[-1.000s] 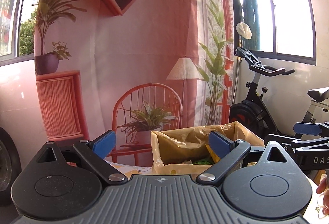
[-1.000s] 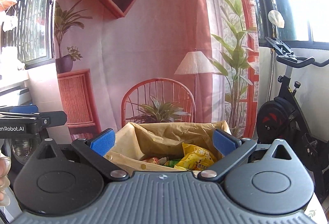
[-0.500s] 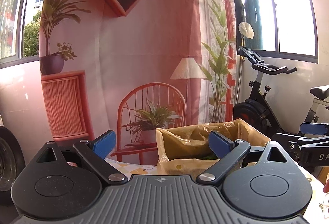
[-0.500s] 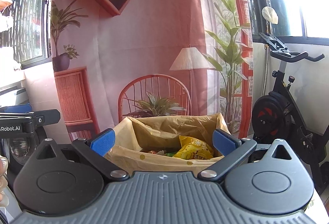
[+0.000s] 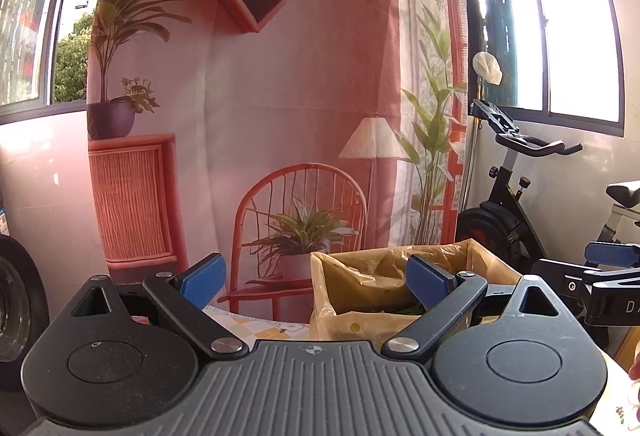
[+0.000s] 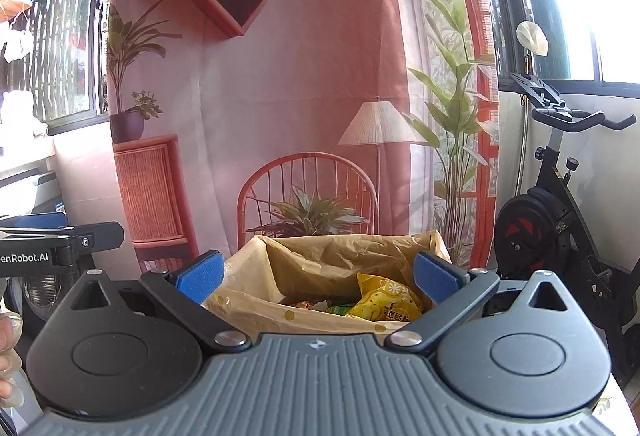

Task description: Organize snacks

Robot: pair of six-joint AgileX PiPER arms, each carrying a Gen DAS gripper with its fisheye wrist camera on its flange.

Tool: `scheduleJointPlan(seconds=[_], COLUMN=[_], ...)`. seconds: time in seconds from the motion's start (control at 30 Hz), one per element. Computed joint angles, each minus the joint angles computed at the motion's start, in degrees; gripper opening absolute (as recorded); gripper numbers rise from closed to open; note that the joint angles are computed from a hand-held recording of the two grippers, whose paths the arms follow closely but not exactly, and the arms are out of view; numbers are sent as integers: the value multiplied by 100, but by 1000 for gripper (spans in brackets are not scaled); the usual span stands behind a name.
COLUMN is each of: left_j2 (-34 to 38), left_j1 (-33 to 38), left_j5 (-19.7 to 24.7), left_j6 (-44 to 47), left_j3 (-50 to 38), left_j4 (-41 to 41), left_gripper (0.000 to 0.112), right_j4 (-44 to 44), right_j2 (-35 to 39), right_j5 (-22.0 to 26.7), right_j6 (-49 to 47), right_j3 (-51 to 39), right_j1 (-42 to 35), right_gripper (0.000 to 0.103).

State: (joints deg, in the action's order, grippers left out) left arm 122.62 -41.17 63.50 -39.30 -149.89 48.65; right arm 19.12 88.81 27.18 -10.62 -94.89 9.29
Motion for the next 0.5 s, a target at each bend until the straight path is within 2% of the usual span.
scheduleJointPlan(seconds=[0.5], left_j2=[-46], left_j1=[-20], left_j5=[-27], left_j6=[-208], left_j3=[154], left_j4=[133], left_gripper=[98], right_j4=[66], right_j2=[68], right_j5=[63], right_j6=[-95], right_j3=[-74], right_j1=[-4], right_gripper=[103])
